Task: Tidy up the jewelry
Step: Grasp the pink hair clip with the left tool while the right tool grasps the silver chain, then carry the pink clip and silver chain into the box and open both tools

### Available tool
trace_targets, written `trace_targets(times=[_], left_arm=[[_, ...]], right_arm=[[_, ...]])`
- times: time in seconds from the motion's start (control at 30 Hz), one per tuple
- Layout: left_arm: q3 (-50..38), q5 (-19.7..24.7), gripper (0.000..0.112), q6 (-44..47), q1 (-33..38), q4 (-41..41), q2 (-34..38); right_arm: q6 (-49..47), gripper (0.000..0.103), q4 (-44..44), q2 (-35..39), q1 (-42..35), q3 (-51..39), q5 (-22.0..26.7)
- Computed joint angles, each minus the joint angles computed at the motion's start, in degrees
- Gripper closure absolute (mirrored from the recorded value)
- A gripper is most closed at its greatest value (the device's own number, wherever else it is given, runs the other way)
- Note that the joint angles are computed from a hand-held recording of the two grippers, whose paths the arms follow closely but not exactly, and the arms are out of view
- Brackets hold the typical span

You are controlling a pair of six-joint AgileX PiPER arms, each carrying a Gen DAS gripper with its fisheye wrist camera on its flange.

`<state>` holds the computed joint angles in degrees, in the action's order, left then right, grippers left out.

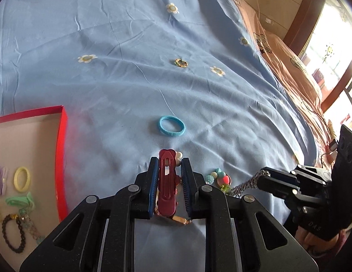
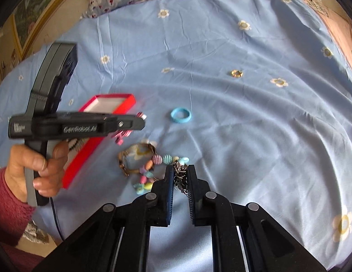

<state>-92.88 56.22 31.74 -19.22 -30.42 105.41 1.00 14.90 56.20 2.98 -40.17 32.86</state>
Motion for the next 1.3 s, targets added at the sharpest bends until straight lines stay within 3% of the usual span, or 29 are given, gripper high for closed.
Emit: trace_targets(times=[0.27, 0.6, 0.9, 1.3], left_arm=[[7.01, -0.35, 0.095, 2.98, 5.47, -4.21, -6.53], [14.67, 0.14, 0.095, 7.7, 13.52, -8.47, -12.83], [17.25, 1.8, 0.095, 10.69, 20.97, -10.66, -16.21], [19.7, 2.4, 0.095, 14.27, 30.13, -10.35, -16.93]], right_arm=[[-0.77, 0.094, 3.7, 0.55, 0.63, -3.87, -0.9], [17.57, 0.094, -13.89, 3.48, 13.78, -9.92, -2.86], [26.54, 0.095, -23.5, 7.25, 22.26, -16.28, -3.71], [24.7, 0.095, -20.59, 15.53, 28.63, -23.26, -6.48]])
